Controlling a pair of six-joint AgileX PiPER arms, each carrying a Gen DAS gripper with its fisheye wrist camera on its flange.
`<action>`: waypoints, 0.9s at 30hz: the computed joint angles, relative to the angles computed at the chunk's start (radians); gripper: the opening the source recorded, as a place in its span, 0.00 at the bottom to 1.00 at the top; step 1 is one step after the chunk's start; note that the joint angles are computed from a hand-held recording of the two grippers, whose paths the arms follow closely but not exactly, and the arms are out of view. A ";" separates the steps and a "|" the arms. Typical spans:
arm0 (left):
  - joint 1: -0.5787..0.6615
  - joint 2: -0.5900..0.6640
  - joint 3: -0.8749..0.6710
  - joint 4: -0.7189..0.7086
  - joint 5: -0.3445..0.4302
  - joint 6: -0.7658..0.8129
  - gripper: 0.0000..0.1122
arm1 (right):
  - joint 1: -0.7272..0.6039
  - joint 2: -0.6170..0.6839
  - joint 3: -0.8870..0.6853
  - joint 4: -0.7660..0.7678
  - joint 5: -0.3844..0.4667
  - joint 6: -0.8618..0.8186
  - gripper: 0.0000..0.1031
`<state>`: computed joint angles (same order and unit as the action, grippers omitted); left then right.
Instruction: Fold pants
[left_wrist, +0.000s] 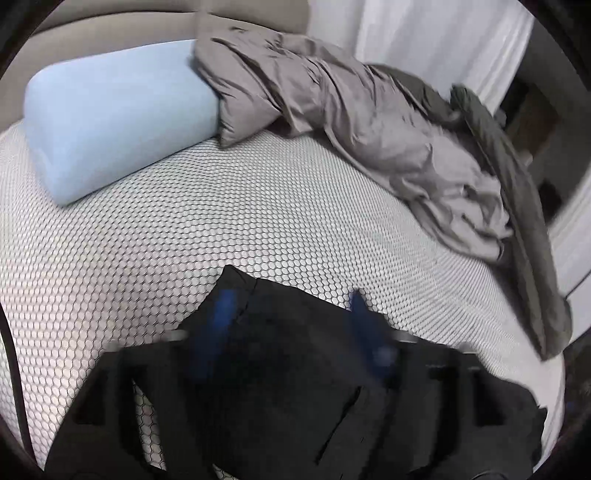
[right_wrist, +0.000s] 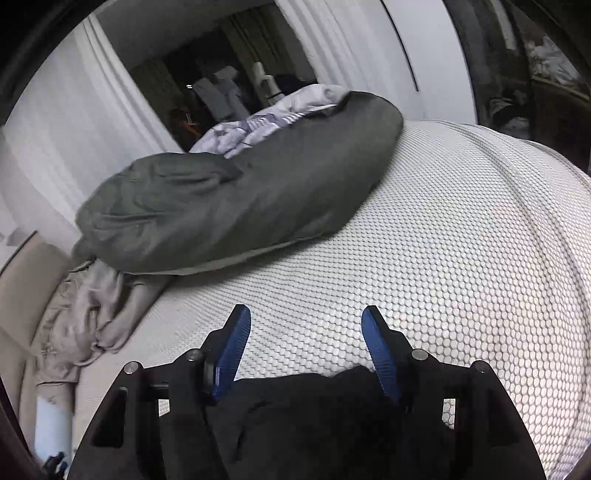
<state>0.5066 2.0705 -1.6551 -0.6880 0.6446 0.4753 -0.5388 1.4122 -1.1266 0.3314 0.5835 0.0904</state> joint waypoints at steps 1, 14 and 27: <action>0.017 -0.018 0.037 -0.067 -0.001 0.078 0.70 | -0.002 -0.017 0.030 0.052 -0.005 -0.061 0.66; 0.028 -0.267 0.533 -0.341 -0.009 0.483 0.70 | 0.027 -0.291 0.315 -0.072 0.098 -0.214 0.69; -0.306 -0.277 0.676 -0.501 -0.200 0.573 0.70 | 0.253 0.309 -0.016 0.145 0.107 -0.256 0.01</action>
